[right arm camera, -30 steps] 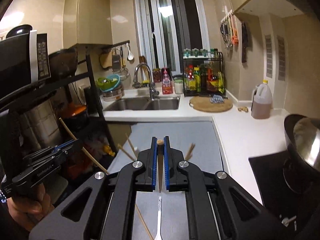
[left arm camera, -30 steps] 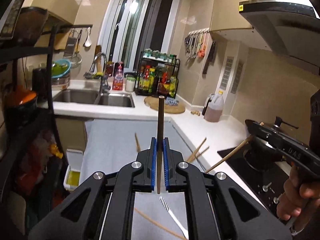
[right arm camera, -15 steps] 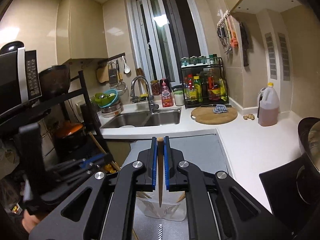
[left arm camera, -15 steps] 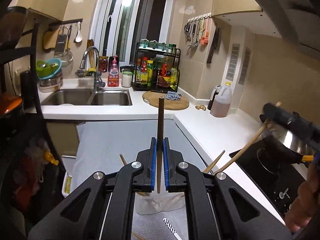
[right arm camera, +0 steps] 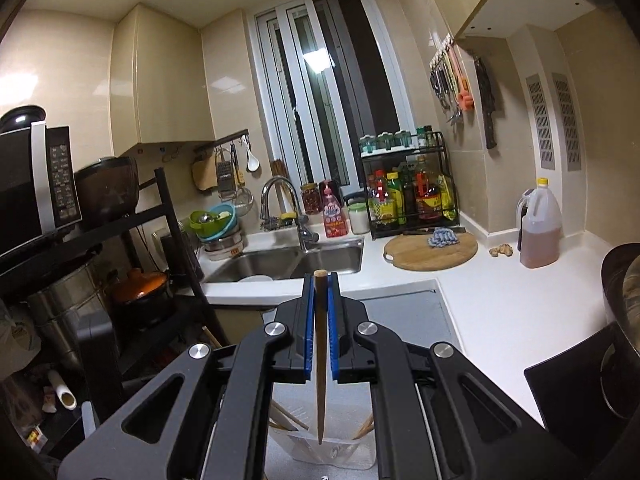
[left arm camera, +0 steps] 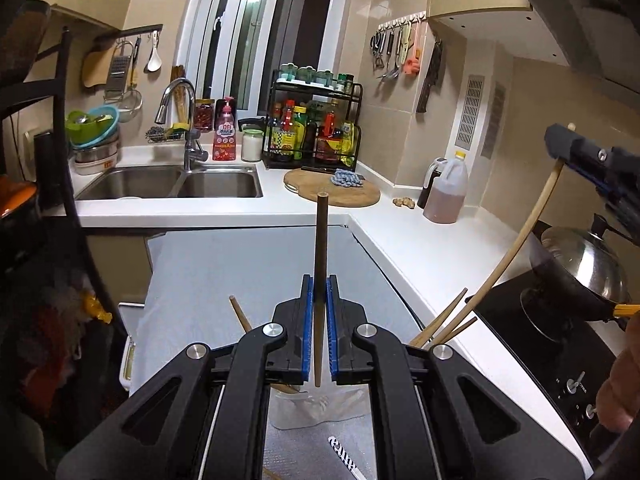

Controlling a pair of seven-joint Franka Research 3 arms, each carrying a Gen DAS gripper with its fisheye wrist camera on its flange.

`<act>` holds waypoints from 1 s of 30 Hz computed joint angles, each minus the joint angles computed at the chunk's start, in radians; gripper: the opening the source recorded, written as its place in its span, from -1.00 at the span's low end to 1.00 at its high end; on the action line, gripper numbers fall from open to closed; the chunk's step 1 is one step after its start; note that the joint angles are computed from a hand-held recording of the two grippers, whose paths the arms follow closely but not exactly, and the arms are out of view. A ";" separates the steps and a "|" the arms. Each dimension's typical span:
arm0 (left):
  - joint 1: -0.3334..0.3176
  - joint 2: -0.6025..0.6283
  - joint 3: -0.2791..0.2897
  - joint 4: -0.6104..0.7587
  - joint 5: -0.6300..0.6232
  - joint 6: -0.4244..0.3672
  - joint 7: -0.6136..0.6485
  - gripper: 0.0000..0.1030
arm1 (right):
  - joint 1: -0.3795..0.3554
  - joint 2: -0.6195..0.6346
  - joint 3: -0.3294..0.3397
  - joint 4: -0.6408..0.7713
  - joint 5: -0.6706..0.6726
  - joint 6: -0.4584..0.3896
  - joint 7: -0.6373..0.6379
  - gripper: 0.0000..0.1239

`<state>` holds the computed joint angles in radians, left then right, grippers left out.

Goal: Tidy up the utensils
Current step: 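Raise both held chopsticks upright and carry them over the clear container, then open both tools to drop the chopsticks into the container, then move both open tools back down toward the white spoon and last chopstick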

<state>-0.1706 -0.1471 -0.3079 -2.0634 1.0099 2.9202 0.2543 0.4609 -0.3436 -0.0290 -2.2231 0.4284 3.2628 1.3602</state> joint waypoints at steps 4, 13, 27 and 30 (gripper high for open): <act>0.002 0.003 0.001 -0.001 0.003 0.006 0.005 -0.88 | -0.012 0.000 0.019 -0.006 -0.018 0.060 -0.012 -0.90; -0.022 0.040 0.017 0.002 -0.048 -0.010 0.043 -0.86 | -0.204 0.141 0.170 0.029 -0.098 -0.022 0.055 -0.85; 0.083 -0.262 -0.097 -0.167 0.137 -0.023 -0.211 -0.27 | -0.240 -0.128 0.179 -0.250 -0.123 0.022 0.152 -0.44; 0.094 -0.350 -0.129 -0.242 0.128 -0.039 -0.252 -0.27 | -0.205 -0.219 0.165 -0.356 -0.107 0.031 0.155 -0.44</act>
